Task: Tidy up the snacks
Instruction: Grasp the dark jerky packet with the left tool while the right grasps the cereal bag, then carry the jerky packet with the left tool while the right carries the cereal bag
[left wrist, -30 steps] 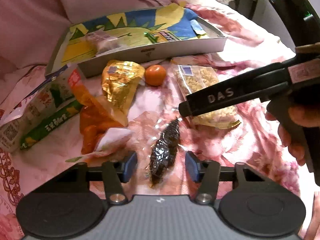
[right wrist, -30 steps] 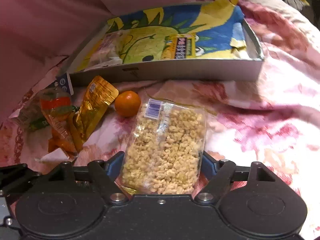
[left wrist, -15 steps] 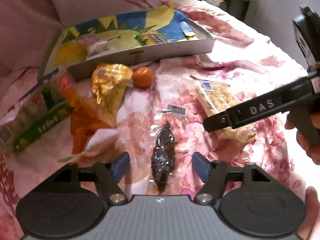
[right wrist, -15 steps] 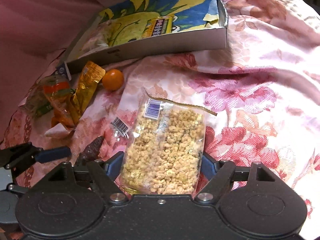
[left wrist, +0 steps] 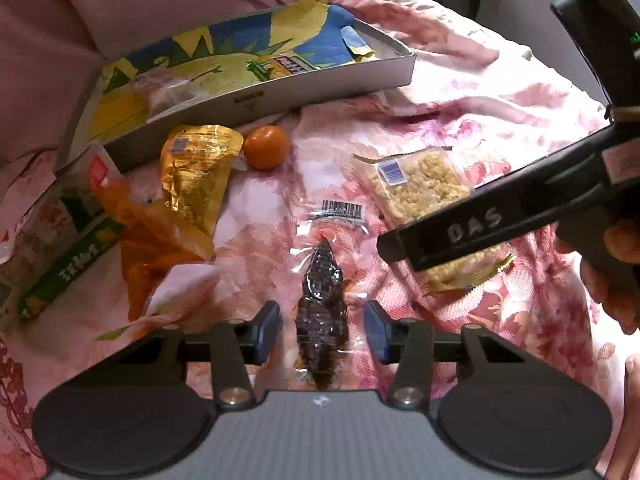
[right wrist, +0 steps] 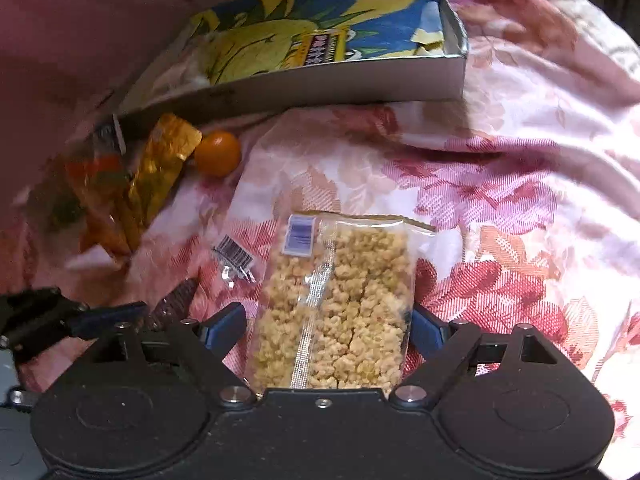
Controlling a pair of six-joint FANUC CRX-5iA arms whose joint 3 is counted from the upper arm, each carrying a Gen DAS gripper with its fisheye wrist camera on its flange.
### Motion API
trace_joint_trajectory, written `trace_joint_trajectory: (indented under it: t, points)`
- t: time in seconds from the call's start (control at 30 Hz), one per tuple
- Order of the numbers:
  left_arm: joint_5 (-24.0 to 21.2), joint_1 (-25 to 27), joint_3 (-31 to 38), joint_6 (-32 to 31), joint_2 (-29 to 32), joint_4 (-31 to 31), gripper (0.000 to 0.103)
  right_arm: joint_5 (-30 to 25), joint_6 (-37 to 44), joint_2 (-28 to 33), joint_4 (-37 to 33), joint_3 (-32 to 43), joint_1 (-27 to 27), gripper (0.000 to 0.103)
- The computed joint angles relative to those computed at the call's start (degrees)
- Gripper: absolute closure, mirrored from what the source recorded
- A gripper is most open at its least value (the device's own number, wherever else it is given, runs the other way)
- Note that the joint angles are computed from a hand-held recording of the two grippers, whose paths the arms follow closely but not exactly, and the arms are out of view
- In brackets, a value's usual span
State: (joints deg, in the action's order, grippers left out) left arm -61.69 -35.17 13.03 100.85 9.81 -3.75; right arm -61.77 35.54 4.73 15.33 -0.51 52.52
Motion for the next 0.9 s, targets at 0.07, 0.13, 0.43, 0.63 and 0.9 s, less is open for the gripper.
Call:
trace_joint_trajectory:
  t: [0.07,0.13,0.43,0.63,0.9]
  points:
    - [-0.2,0.2,0.1,1.2,0.0,0.5,0.053,-0.9,-0.9,0.3,1.9,-0.3,0.7,0.025]
    - [0.0,0.9,-0.3,2.8,-0.2,1.5,0.053,-0.5,-1.6,-0.2,2.0,-0.8,0.5,0.028]
    - [1.7,1.9,-1.9,6.3,-1.8,3.1,0.053,1.9,-4.7,-3.7,0.6,-3.4,-0.1,0.028]
    - [1.0,2.2,-2.1,7.6,-2.0,4.2,0.054,3.7,-7.8,-5.9,1.2,-5.2,0.2,0.029]
    - [2.7,3.0,-3.8,8.8,-3.1,7.0,0.054,5.7,-10.9,-8.0,3.8,-7.4,0.8,0.029]
